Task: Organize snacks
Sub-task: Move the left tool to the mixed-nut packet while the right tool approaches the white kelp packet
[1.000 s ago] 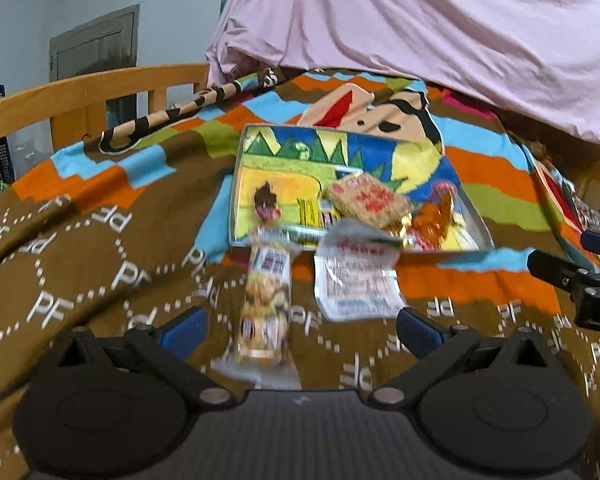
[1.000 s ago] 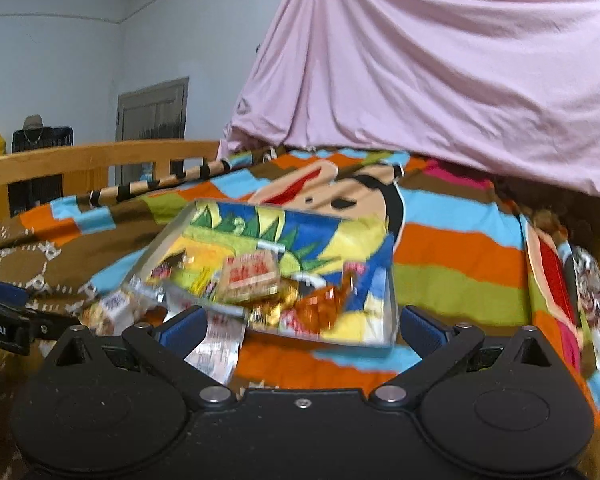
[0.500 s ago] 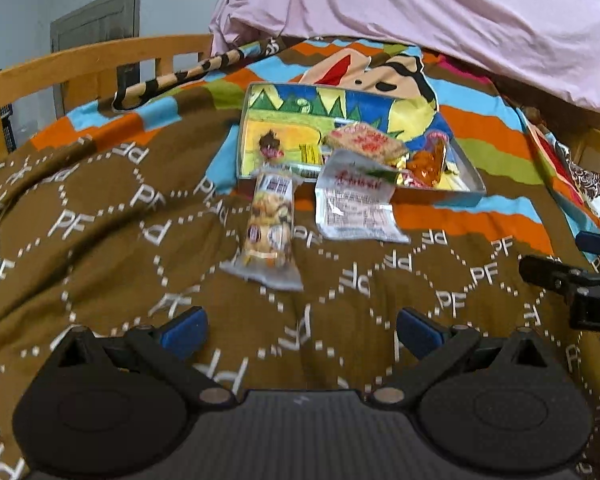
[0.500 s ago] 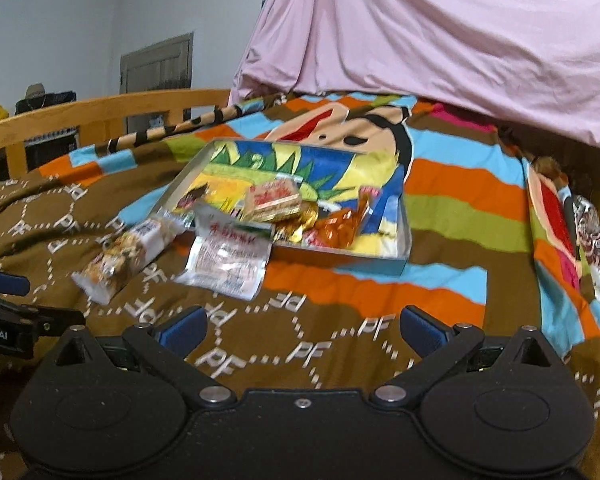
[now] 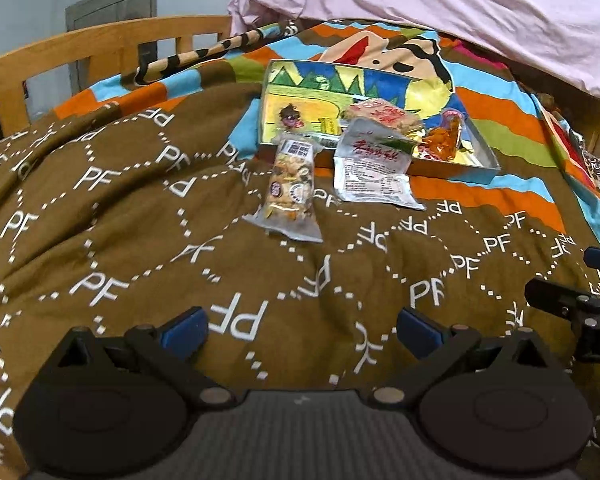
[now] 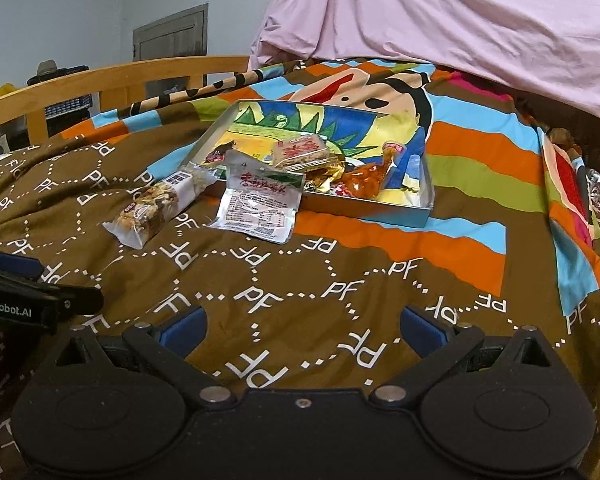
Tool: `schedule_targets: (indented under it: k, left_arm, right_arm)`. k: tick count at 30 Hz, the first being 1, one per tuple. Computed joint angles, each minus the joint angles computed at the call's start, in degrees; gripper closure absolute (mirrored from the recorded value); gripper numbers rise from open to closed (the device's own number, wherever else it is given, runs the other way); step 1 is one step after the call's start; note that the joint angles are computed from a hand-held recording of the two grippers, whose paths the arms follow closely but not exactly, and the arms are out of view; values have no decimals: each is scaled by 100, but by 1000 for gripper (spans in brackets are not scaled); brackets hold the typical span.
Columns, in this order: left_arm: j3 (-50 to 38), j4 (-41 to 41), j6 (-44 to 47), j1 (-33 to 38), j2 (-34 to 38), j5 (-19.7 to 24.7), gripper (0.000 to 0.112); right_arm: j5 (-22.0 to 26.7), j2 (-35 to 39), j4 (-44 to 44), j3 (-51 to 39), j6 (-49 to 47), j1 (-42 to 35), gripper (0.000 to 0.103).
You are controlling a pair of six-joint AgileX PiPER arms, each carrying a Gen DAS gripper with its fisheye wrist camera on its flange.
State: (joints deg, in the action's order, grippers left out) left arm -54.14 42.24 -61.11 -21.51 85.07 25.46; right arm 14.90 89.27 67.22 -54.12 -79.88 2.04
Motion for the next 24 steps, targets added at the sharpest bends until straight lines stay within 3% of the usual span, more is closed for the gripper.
schedule_targets:
  k: [24]
  left_arm:
    - [171, -26, 68, 283, -102, -210, 10]
  right_arm:
    - [79, 309, -313, -119, 336, 104, 1]
